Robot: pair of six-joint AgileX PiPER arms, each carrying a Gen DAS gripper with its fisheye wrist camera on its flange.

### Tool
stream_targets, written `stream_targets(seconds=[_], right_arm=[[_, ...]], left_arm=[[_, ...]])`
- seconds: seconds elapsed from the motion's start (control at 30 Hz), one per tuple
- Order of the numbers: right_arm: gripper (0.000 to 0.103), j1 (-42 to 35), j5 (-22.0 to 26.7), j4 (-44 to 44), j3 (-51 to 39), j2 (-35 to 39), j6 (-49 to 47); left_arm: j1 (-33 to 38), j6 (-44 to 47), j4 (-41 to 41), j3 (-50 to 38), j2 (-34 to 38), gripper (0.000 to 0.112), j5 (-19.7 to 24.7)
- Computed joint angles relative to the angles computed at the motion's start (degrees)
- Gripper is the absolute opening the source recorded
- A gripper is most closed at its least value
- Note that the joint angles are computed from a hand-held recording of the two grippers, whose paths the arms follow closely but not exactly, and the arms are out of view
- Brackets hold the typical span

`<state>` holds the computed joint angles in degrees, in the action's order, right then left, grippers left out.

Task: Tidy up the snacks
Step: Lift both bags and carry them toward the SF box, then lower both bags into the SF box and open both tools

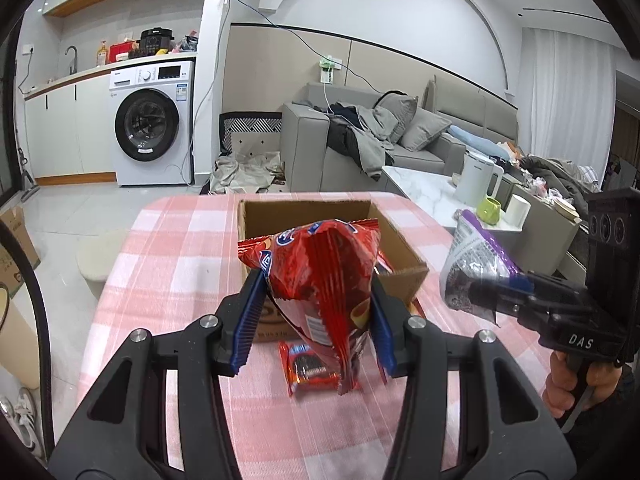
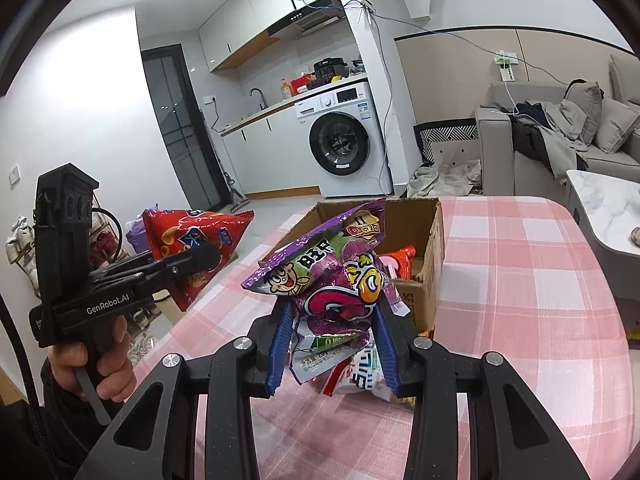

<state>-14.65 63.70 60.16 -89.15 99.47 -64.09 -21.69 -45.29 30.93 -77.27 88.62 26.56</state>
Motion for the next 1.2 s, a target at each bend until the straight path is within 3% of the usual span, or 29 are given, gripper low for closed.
stream_targets(seconds=[0.43,0.83,1.2], right_arm=[[0.039,2.12,2.10,-1.83,-11.55,6.16,7.62],[0.039,5.18,-1.19,-3.45,-19.66,12.00,14.06],[0.039,8.00,1.99,-8.41,-37.18,22.93,25.73]], left_arm=[[4.89,7.79,-7.77,-9.99,7.70,0.046,1.51],[7.26,12.50,-10.75,-19.39,16.07,0.046,1.93],[7.65,17.06,-12.81,-32.89,26.24,0.046,6.30]])
